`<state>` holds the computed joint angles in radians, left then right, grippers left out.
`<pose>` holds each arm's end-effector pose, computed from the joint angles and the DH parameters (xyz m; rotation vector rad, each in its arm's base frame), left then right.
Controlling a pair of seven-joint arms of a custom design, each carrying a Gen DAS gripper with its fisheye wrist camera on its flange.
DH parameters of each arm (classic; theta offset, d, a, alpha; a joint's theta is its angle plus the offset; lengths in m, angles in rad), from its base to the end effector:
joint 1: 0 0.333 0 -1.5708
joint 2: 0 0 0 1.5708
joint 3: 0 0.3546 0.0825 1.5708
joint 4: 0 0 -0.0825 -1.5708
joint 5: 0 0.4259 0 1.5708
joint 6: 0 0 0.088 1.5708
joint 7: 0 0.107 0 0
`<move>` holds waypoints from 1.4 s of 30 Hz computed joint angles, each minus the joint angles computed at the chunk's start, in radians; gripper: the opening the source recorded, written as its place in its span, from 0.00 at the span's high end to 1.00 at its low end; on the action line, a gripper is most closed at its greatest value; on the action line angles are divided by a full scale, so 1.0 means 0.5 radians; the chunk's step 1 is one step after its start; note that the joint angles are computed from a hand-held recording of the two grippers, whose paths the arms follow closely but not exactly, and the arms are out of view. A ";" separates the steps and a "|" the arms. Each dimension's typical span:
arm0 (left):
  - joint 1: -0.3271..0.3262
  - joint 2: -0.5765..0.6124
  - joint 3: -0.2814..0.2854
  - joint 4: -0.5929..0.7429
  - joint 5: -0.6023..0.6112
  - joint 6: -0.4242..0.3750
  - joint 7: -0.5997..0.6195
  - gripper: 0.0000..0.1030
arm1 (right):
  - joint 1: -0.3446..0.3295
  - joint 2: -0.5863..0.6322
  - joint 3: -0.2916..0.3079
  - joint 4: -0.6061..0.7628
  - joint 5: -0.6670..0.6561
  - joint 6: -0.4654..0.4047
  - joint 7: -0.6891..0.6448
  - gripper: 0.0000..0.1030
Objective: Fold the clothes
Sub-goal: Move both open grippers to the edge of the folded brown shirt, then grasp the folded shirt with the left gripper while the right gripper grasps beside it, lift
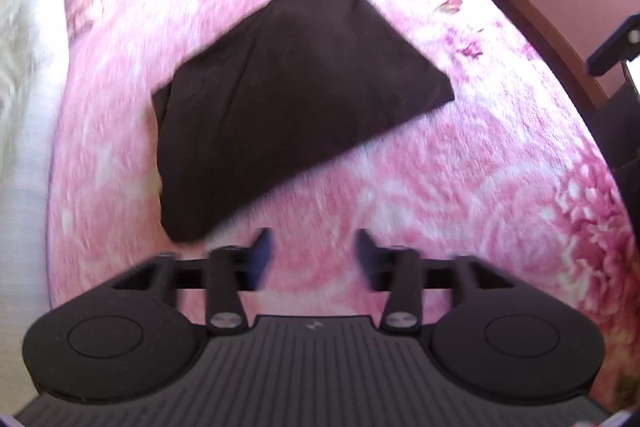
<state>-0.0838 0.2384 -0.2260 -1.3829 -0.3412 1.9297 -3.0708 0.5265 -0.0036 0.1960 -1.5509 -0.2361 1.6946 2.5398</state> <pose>0.6738 -0.2177 0.6527 0.4150 2.7859 -0.6059 0.4705 0.3854 0.6901 -1.8351 2.3251 -0.3390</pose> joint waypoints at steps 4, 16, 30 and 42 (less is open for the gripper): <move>0.038 -0.022 -0.036 -0.147 -0.127 0.168 0.472 0.35 | 0.030 0.107 0.015 0.018 -0.165 0.030 -0.344 0.29; 0.030 0.236 -0.149 -0.232 -0.311 0.717 1.234 0.34 | 0.120 0.421 -0.148 -0.187 -0.894 0.425 -0.638 0.29; -0.080 0.457 -0.221 -0.019 -0.153 0.838 1.335 0.64 | -0.175 -0.115 -0.111 -0.591 -0.555 0.818 -0.797 0.82; -0.156 0.594 -0.187 0.332 0.130 0.464 0.918 0.83 | -0.059 0.170 -0.030 -0.489 -0.940 0.666 -0.653 0.26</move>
